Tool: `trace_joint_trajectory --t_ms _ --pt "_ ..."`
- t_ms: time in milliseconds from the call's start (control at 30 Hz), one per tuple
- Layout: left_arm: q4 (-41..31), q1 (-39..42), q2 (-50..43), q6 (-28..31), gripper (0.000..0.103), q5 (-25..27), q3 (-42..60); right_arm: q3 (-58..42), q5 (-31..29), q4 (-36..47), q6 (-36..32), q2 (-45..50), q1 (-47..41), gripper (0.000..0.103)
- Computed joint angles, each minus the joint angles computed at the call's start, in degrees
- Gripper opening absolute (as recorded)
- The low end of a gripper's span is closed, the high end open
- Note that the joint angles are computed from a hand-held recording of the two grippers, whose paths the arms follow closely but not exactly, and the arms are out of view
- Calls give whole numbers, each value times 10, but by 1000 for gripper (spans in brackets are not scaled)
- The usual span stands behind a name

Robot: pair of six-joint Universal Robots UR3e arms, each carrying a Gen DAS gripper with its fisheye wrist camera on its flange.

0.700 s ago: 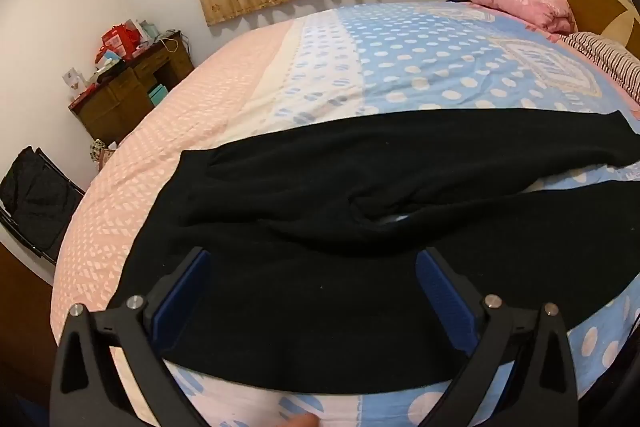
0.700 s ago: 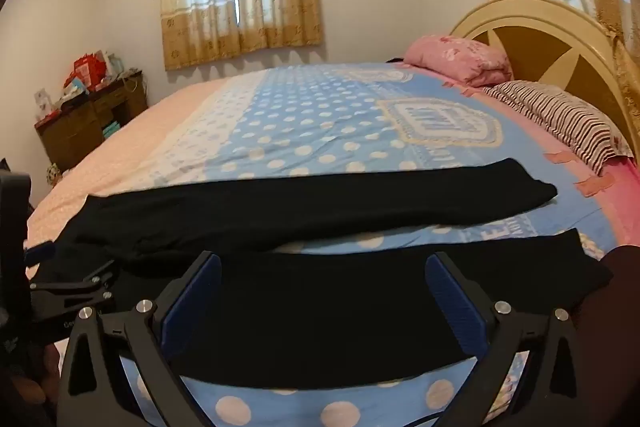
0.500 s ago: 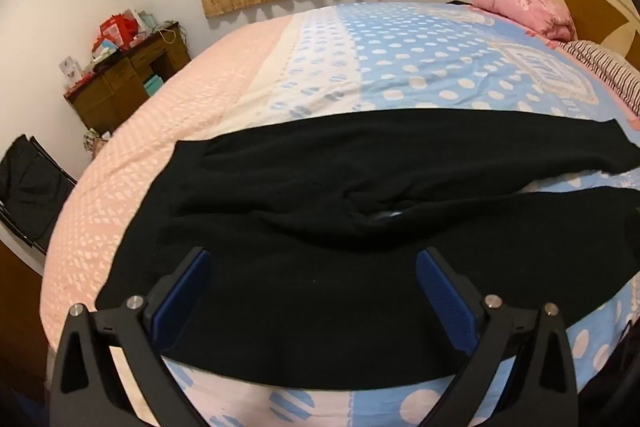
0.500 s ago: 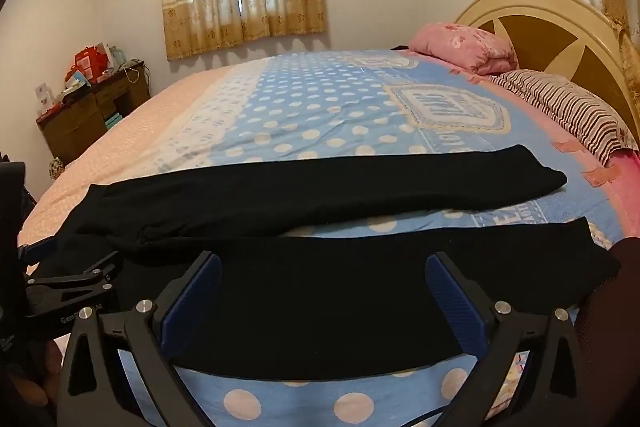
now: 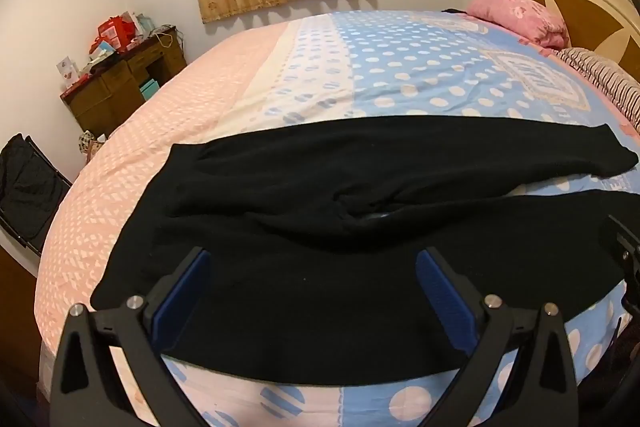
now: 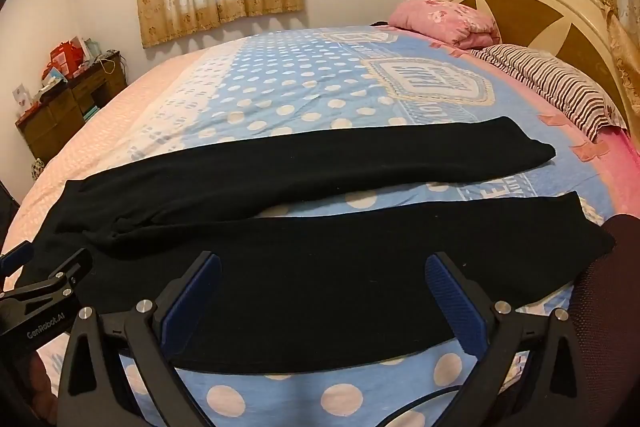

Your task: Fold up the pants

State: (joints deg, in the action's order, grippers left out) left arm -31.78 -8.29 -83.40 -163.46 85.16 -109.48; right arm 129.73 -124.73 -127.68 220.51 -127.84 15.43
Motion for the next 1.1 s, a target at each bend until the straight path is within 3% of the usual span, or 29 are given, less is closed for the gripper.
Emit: trace_joint_trajectory --t_ms 1100 --pt "22 -21 -10 4 103 45 -6 10 12 -1 -7 -12 -11 102"
